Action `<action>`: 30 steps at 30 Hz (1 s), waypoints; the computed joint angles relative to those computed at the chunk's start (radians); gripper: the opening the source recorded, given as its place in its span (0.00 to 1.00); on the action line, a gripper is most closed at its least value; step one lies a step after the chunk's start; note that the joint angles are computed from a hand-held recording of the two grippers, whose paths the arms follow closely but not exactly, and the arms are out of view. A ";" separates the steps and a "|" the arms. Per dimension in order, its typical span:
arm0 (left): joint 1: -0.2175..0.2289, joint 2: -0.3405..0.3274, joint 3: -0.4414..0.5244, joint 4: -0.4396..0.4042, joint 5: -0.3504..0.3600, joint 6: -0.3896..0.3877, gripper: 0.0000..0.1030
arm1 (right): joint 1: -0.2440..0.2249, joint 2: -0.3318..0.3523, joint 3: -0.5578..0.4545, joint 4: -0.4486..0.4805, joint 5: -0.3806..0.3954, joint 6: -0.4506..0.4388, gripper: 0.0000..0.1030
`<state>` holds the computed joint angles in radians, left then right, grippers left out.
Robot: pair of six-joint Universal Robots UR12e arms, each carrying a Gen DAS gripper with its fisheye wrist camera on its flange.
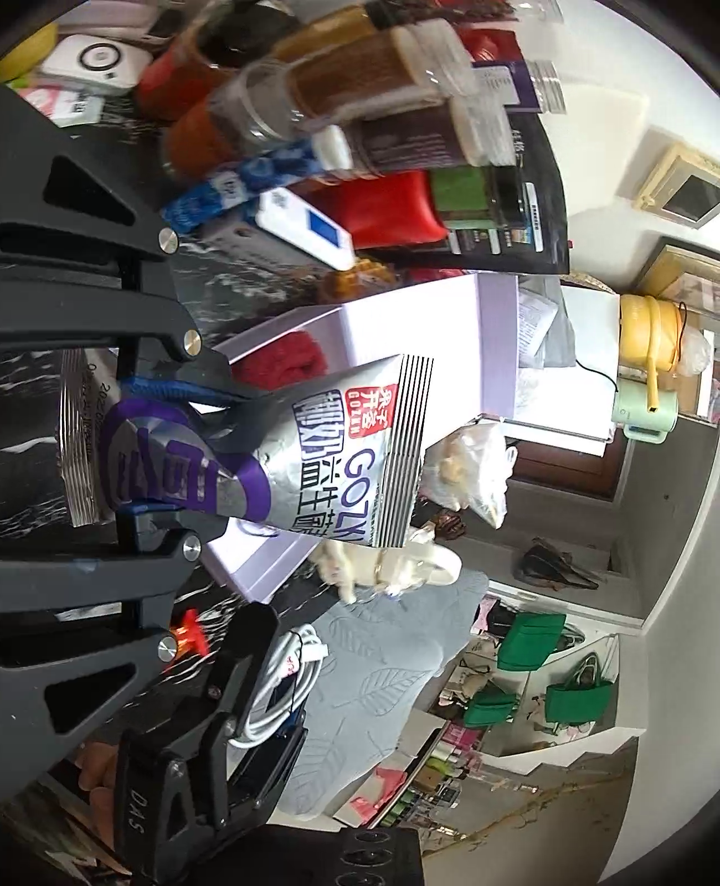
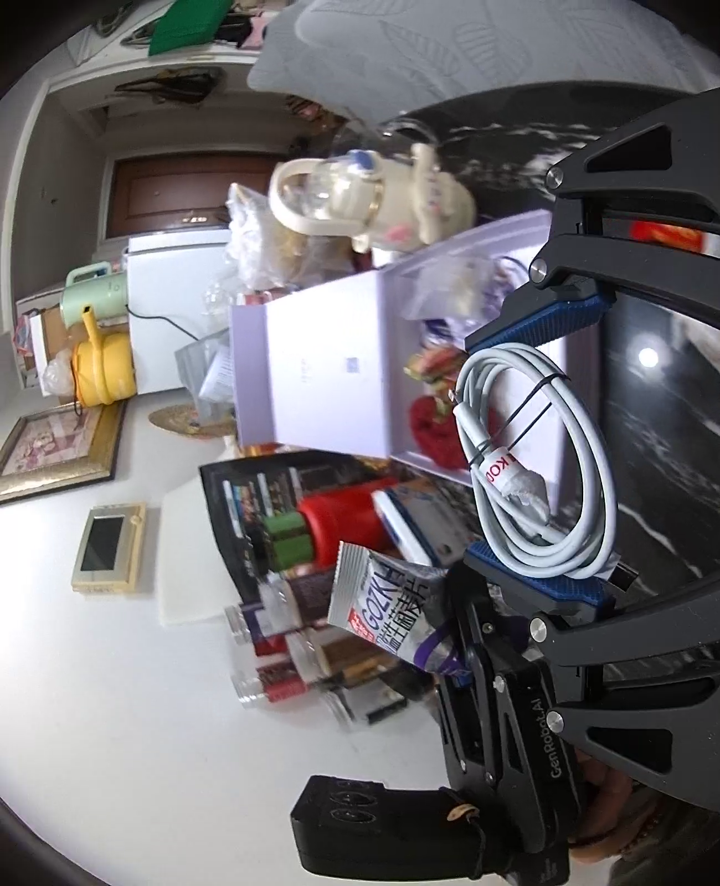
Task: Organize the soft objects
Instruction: 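Carry the GOZK bag and white cable over the lavender box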
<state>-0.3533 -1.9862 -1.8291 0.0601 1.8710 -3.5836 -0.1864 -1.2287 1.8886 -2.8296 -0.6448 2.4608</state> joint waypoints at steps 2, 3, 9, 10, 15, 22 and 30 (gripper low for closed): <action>0.013 -0.006 0.012 0.005 -0.009 0.007 0.26 | 0.009 0.012 -0.022 -0.019 -0.013 0.024 0.66; 0.018 -0.009 0.020 0.005 -0.011 0.012 0.26 | 0.014 0.019 -0.035 -0.029 -0.019 0.039 0.66; 0.047 -0.034 0.071 -0.001 -0.019 0.035 0.26 | 0.039 0.059 -0.103 -0.076 -0.045 0.094 0.66; 0.052 -0.040 0.083 -0.001 -0.019 0.040 0.26 | 0.043 0.068 -0.116 -0.083 -0.051 0.105 0.66; 0.072 -0.067 0.136 -0.006 -0.029 0.060 0.26 | 0.061 0.110 -0.182 -0.097 -0.079 0.146 0.66; 0.083 -0.103 0.208 -0.034 -0.004 0.109 0.26 | 0.082 0.168 -0.271 -0.088 -0.134 0.214 0.66; 0.090 -0.136 0.255 -0.119 -0.020 0.143 0.26 | 0.098 0.214 -0.322 -0.080 -0.214 0.248 0.66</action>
